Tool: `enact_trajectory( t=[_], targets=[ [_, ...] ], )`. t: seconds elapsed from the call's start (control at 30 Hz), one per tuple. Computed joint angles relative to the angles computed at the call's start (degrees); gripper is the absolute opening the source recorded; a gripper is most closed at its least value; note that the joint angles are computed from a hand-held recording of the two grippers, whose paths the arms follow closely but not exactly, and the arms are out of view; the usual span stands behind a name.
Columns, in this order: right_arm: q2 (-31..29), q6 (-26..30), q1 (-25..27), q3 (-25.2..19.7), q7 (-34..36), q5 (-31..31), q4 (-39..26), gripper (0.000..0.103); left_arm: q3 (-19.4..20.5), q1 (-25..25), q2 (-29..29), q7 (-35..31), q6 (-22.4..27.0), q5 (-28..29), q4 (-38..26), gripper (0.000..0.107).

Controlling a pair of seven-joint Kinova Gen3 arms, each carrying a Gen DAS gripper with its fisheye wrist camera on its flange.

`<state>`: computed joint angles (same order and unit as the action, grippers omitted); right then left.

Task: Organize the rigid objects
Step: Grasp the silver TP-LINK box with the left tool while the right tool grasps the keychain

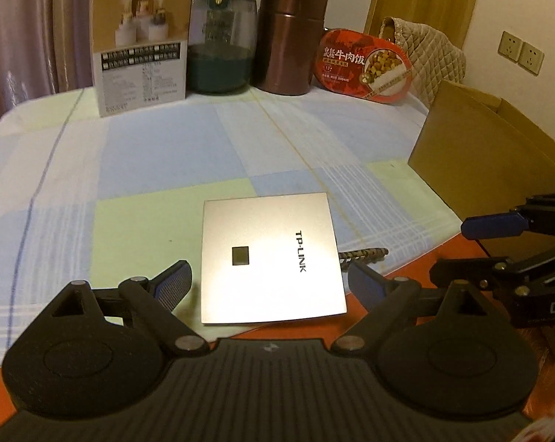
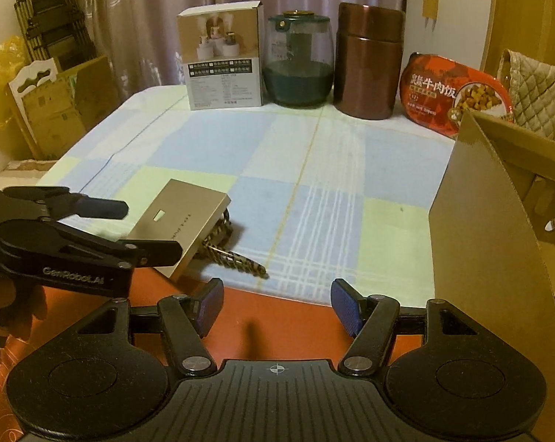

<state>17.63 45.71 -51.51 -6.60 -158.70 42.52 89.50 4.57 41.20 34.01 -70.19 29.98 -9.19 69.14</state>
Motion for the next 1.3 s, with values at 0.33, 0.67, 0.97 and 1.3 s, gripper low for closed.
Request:
enact_trajectory(
  t=[0.33,0.67,0.97,1.3],
  targets=[
    [0.2,0.3,0.0,0.0,0.6,-0.7,-0.9,0.062,0.0,0.1,2.2,-0.9,1.6,0.5,-3.2,0.087],
    [0.3,0.8,0.2,0.1,0.7,-1.3,-1.1,0.062,-2.8,2.3,0.5,2.8,2.5,-1.9,-2.2,0.085],
    [0.3,-5.5,0.8,1.0,-2.0,-1.1,0.0,0.062,-9.5,8.5,-2.7,15.3,7.7,-14.3,0.5,0.085],
    [4.5,-14.0,1.1,4.2,-3.5,-0.8,-2.2,0.06,-5.8,5.3,-2.4,19.3,10.2,-18.0,2.1,0.085]
  ],
)
